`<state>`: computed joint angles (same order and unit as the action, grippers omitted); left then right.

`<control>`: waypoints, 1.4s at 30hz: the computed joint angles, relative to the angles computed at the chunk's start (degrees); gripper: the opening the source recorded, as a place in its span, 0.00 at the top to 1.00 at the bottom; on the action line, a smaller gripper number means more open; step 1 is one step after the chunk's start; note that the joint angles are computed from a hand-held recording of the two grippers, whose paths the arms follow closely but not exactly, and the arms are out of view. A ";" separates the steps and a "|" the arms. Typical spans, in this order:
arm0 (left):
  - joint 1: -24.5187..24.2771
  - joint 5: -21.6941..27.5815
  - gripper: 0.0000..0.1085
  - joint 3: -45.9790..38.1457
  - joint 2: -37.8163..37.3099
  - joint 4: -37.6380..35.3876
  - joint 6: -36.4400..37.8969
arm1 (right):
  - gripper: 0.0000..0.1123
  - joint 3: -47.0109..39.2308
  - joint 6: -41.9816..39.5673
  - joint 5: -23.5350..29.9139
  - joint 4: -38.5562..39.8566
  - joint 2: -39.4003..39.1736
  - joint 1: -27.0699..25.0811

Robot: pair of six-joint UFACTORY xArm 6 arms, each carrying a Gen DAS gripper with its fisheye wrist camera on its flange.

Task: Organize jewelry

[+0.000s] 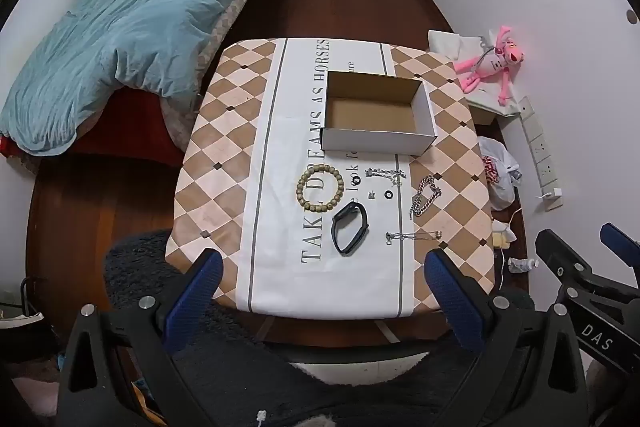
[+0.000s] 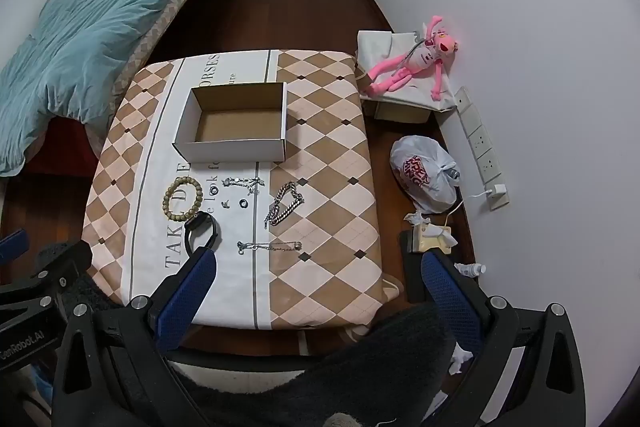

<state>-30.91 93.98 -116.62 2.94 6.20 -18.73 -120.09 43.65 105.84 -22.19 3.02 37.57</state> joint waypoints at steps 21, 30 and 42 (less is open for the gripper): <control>0.30 0.09 0.05 -0.15 0.08 -0.86 0.07 | 0.08 -0.64 0.02 0.47 -0.23 0.31 0.20; 0.29 0.26 0.05 -0.56 0.26 -1.00 0.13 | 0.08 -0.66 0.11 0.55 -0.38 0.24 0.30; -0.31 1.09 0.05 -2.96 1.75 -0.78 -0.37 | 0.08 -1.12 -0.13 0.77 -0.27 0.30 0.28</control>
<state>-31.23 95.07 -119.58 4.69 5.41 -19.10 -121.21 43.52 106.61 -22.46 3.32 37.86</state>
